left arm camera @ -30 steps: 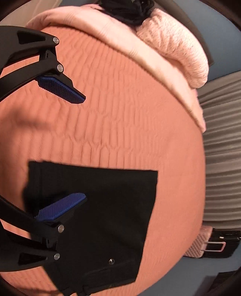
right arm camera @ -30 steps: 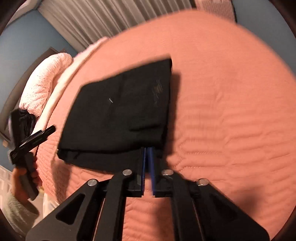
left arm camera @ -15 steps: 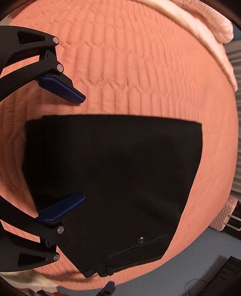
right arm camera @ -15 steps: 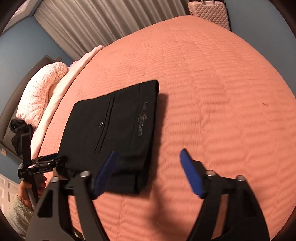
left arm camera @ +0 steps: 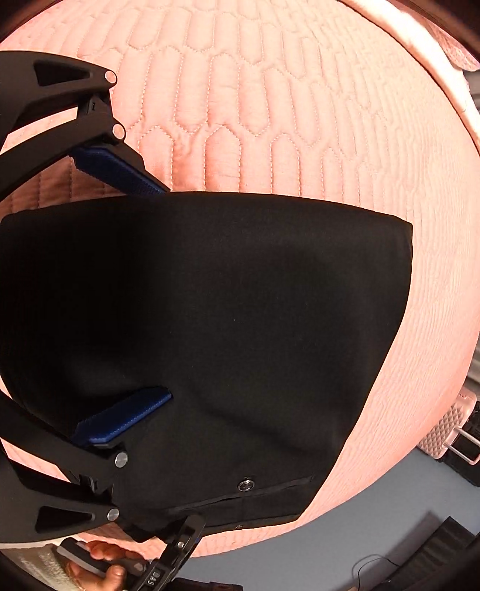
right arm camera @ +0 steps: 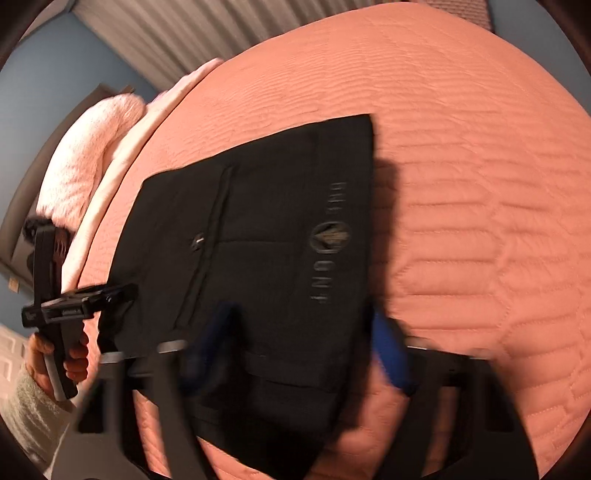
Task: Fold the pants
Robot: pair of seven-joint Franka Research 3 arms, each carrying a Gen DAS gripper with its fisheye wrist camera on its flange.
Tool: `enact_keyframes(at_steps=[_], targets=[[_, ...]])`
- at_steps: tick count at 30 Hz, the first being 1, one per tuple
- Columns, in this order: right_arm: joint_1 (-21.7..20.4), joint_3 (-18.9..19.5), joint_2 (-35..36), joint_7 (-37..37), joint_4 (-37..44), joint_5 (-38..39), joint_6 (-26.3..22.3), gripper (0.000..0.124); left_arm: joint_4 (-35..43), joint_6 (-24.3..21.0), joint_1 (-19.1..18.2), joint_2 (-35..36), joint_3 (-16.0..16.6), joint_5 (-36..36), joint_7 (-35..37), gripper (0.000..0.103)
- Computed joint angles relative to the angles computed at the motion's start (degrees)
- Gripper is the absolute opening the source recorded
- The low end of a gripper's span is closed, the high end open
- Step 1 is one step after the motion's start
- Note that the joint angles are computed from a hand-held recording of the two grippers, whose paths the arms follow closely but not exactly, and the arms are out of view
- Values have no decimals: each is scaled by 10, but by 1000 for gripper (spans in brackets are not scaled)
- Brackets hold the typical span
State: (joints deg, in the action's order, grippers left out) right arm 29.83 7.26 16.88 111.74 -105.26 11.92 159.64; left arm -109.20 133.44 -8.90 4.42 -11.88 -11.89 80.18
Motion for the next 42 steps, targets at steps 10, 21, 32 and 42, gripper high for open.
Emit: enact_keyframes(at_steps=[10, 21, 32, 42], targets=[[32, -28, -44, -22, -24, 60, -21, 20, -51, -27, -4, -89, -4, -36, -34, 21], [-16, 20, -179, 6, -204, 97, 6, 45, -139, -53, -53, -201, -30, 89, -205, 44], [37, 0, 13, 125, 82, -228, -66, 15, 134, -159, -87, 50, -45, 353, -286, 59], [-5, 4, 38, 116, 95, -194, -78, 0, 138, -124, -104, 77, -22, 385, -286, 73]])
